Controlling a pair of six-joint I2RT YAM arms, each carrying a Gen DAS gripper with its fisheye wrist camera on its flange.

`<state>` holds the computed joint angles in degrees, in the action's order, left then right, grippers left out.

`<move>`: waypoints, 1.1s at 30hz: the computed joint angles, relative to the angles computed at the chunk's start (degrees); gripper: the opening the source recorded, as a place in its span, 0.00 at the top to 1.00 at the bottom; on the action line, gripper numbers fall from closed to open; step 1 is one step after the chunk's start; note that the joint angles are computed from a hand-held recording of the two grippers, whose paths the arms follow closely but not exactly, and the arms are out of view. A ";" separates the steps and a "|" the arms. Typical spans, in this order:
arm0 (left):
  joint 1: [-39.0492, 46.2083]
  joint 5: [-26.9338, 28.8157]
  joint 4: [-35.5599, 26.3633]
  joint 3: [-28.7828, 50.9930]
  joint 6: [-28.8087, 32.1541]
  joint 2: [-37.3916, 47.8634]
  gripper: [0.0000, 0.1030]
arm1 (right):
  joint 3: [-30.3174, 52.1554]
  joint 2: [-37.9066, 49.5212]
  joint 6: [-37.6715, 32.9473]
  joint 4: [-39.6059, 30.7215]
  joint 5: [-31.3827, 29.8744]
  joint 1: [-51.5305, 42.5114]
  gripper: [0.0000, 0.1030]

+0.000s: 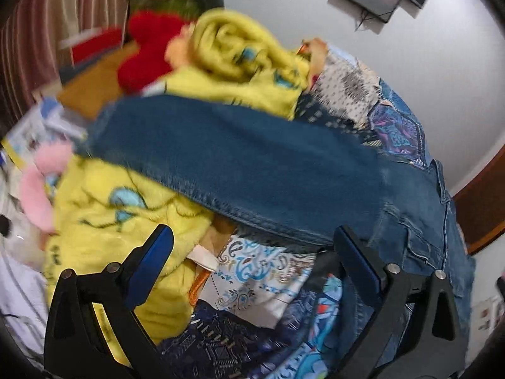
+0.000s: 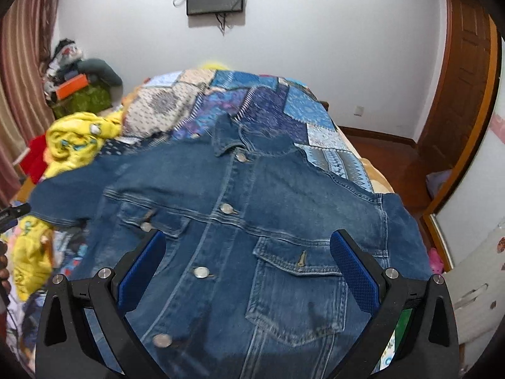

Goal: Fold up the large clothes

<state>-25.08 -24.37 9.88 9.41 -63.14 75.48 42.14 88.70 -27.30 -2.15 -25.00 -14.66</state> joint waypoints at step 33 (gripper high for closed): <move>-3.92 -13.02 -21.24 34.17 21.05 3.50 0.89 | 7.60 3.26 -1.11 -10.76 -6.10 -7.17 0.00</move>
